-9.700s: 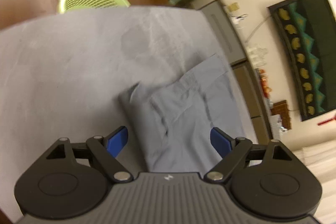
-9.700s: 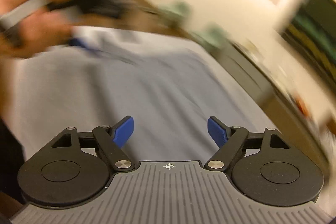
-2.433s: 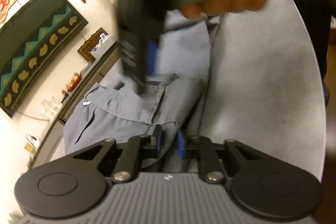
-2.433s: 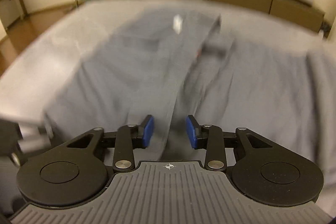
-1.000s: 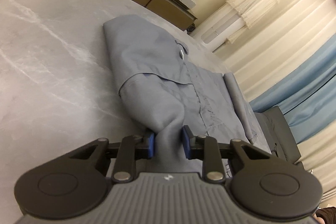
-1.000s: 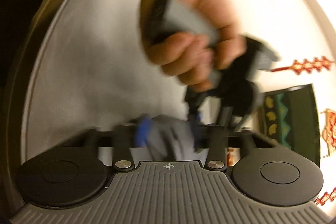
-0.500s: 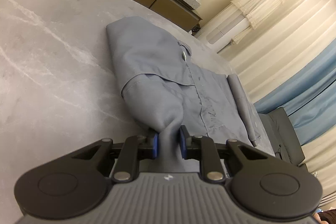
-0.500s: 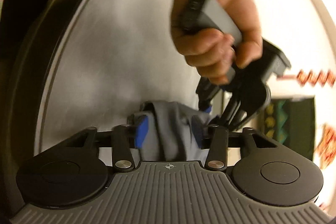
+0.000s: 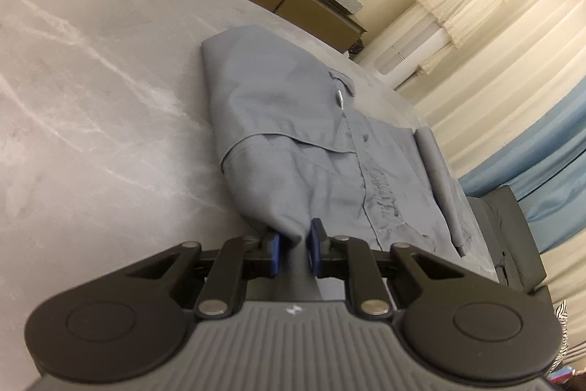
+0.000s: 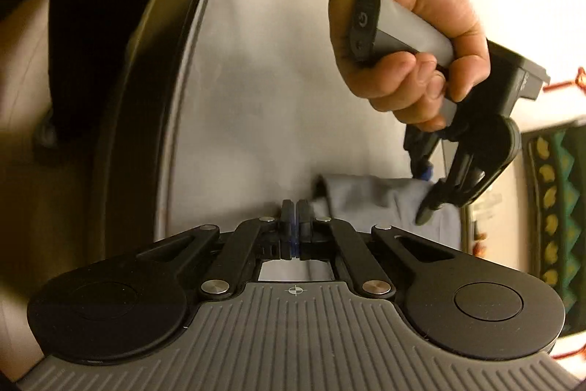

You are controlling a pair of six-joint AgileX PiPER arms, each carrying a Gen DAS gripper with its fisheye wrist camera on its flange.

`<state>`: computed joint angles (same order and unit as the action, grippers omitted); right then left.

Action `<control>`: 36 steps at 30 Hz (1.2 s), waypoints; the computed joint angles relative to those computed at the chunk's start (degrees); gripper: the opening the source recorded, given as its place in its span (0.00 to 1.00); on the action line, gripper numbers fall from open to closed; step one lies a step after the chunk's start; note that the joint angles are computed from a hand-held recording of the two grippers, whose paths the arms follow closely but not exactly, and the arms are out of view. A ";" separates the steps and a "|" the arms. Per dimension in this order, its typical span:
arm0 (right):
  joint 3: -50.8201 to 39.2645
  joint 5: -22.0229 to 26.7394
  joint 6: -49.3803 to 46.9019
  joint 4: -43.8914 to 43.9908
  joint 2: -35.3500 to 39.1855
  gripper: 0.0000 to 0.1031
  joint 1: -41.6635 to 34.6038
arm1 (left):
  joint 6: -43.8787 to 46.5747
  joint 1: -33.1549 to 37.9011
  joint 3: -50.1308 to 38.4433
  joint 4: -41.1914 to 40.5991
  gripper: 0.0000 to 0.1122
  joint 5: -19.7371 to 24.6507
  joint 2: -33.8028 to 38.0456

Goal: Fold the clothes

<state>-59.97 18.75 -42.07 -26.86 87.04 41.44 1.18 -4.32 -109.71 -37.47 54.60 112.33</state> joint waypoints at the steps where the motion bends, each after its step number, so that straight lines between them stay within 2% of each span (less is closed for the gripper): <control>1: -0.89 1.80 -1.06 3.72 -0.92 0.00 0.28 | -0.27 -0.01 0.09 0.35 0.14 0.11 -0.01; 4: -9.78 10.79 -4.46 20.88 -3.40 0.01 -3.59 | -1.11 -0.05 0.43 1.43 0.14 0.45 -0.09; 6: -13.24 9.56 -2.98 25.40 -3.22 0.04 -9.65 | -1.62 -0.15 0.47 1.91 0.14 0.35 -0.11; 8: -16.38 7.68 6.57 20.76 0.44 0.12 -15.44 | -2.91 -0.79 0.28 3.67 0.13 -0.11 -0.24; 9: -18.44 8.26 12.30 16.87 3.25 0.21 -17.83 | -3.50 -1.16 0.36 4.70 0.12 -0.53 -0.44; 11: -20.71 11.79 23.45 8.75 8.98 0.19 -19.84 | -4.91 -1.72 0.44 6.97 0.11 -1.33 -0.97; 12: -20.21 11.72 27.04 6.55 10.52 0.05 -20.03 | -5.50 -1.59 0.54 7.46 0.10 -1.56 -1.23; 14: -16.15 7.77 33.79 1.31 10.09 0.05 -17.89 | -8.70 -1.24 1.42 10.71 0.08 -2.54 -2.52; 15: -16.30 7.49 34.71 -0.21 10.32 0.05 -16.20 | -10.41 -0.81 2.05 12.71 0.07 -3.01 -3.31; 19: -18.08 5.59 30.11 4.17 12.04 0.05 -12.00 | -13.78 1.28 3.20 19.06 0.10 -2.06 -5.02; 20: -17.57 5.15 28.97 4.02 11.65 0.05 -11.76 | -12.34 1.74 3.27 18.65 0.13 -0.92 -5.17; 21: -17.55 5.07 25.73 6.16 11.34 0.05 -12.12 | -11.39 1.96 3.16 18.80 0.20 0.30 -5.29; 22: -17.70 5.61 20.90 10.59 10.77 0.04 -13.45 | -11.89 1.36 3.71 21.24 0.26 0.14 -6.33; 23: -18.12 7.35 15.97 16.32 9.96 0.07 -15.52 | -13.40 0.32 4.08 24.92 0.27 -0.05 -7.41; 25: -20.53 11.99 9.05 27.78 8.46 0.42 -20.65 | -17.36 -1.80 4.85 32.42 0.27 -0.89 -9.72; 26: -21.17 13.71 6.01 33.51 7.33 0.46 -23.18 | -20.45 -3.03 5.24 36.74 0.27 -1.64 -10.96; 28: -23.89 17.57 0.07 44.06 6.06 0.49 -28.57 | -22.58 -4.42 5.31 41.39 0.27 -2.73 -12.83; 29: -25.10 19.00 -0.24 46.64 5.79 0.50 -31.10 | -20.93 -5.18 4.46 40.27 0.27 -2.88 -12.59; 30: -26.72 19.86 1.02 47.57 6.47 0.50 -33.14 | -17.39 -5.24 3.26 36.87 0.28 -2.69 -12.09; 33: -33.88 22.57 5.48 48.68 12.48 0.49 -36.38 | -12.01 -8.47 -2.55 34.83 0.28 2.45 -6.59; 34: -36.34 24.14 5.90 49.89 14.71 0.49 -37.03 | -11.11 -10.01 -3.86 36.27 0.28 3.89 -4.89; 36: -38.96 27.26 5.35 52.50 17.33 0.50 -38.45 | -11.64 -12.59 -2.88 40.54 0.29 4.11 -3.63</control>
